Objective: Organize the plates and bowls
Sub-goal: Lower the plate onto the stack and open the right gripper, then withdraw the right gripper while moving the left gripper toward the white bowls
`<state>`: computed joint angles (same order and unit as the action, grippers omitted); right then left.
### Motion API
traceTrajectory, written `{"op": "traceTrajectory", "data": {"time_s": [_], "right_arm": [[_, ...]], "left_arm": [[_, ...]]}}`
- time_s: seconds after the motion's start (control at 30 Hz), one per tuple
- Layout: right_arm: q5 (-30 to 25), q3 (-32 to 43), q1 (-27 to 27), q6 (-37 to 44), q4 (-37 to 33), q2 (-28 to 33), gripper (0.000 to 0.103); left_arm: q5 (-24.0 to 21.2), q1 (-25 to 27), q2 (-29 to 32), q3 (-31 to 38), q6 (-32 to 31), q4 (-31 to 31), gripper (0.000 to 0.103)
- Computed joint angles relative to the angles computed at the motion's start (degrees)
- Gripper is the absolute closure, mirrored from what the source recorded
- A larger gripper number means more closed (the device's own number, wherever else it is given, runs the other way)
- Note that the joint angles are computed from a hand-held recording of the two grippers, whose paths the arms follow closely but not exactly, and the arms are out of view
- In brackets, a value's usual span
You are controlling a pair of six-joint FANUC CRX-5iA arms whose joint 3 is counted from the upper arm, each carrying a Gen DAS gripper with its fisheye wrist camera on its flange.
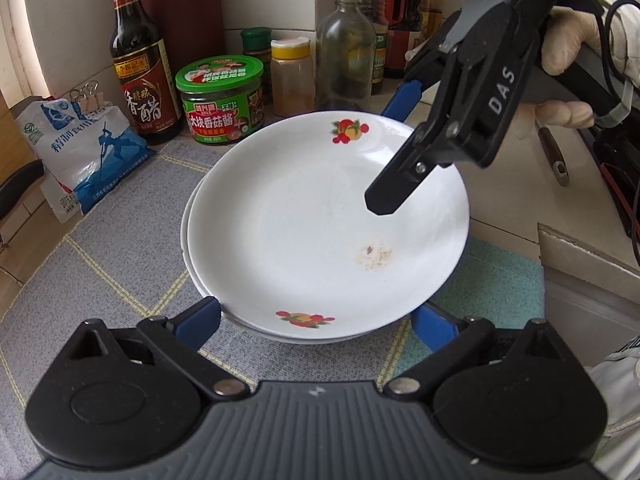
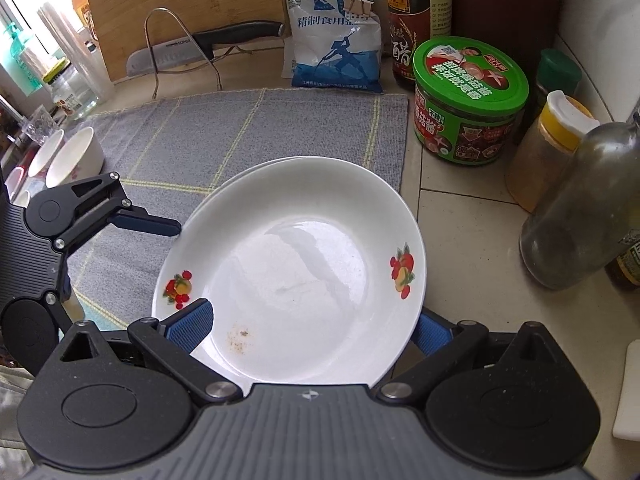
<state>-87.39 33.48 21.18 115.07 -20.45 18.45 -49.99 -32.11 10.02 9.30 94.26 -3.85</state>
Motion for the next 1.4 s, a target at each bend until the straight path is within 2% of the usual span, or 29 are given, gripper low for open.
{"op": "traceTrajectory", "data": {"time_s": [0.07, 0.27, 0.47, 0.53, 0.83, 1.0, 1.07, 1.2, 1.4], "right_arm": [[2.1, -2.5, 1.8, 0.0, 4.1, -1.0, 0.000], [5.4, -6.0, 2.4, 1.0, 4.9, -3.1, 0.000], [12.9, -12.0, 3.6, 1.0, 5.9, -7.8, 0.000], [15.8, -14.4, 4.5, 1.3, 6.8, -9.5, 0.000], [26.1, -21.9, 7.0, 3.7, 6.7, -15.4, 0.000], [29.4, -24.7, 7.9, 7.0, 3.6, -18.4, 0.000], [31.9, -26.8, 9.5, 6.7, 5.0, -19.8, 0.000], [35.5, -30.9, 13.2, 2.9, 8.0, -22.9, 0.000], [40.1, -39.5, 21.5, -8.0, 16.8, -28.5, 0.000]], "left_arm": [[-0.1, -0.4, -0.1, 0.2, 1.0, -1.3, 0.002], [3.0, -0.1, -2.0, -2.4, 2.0, -0.9, 0.002], [6.5, -1.0, -5.7, -4.9, 9.8, -6.2, 0.002], [6.8, -2.0, -6.9, -4.9, 14.1, -10.3, 0.001], [-0.3, -7.7, -9.1, -1.3, 32.2, -25.4, 0.001], [-7.7, -11.8, -9.9, 0.9, 40.3, -32.4, 0.001], [-9.5, -12.6, -10.7, 0.6, 41.3, -33.5, 0.001], [-10.0, -13.0, -13.8, -2.4, 41.0, -32.8, 0.001], [-12.6, -14.1, -19.3, -7.3, 40.6, -32.7, 0.001]]}}
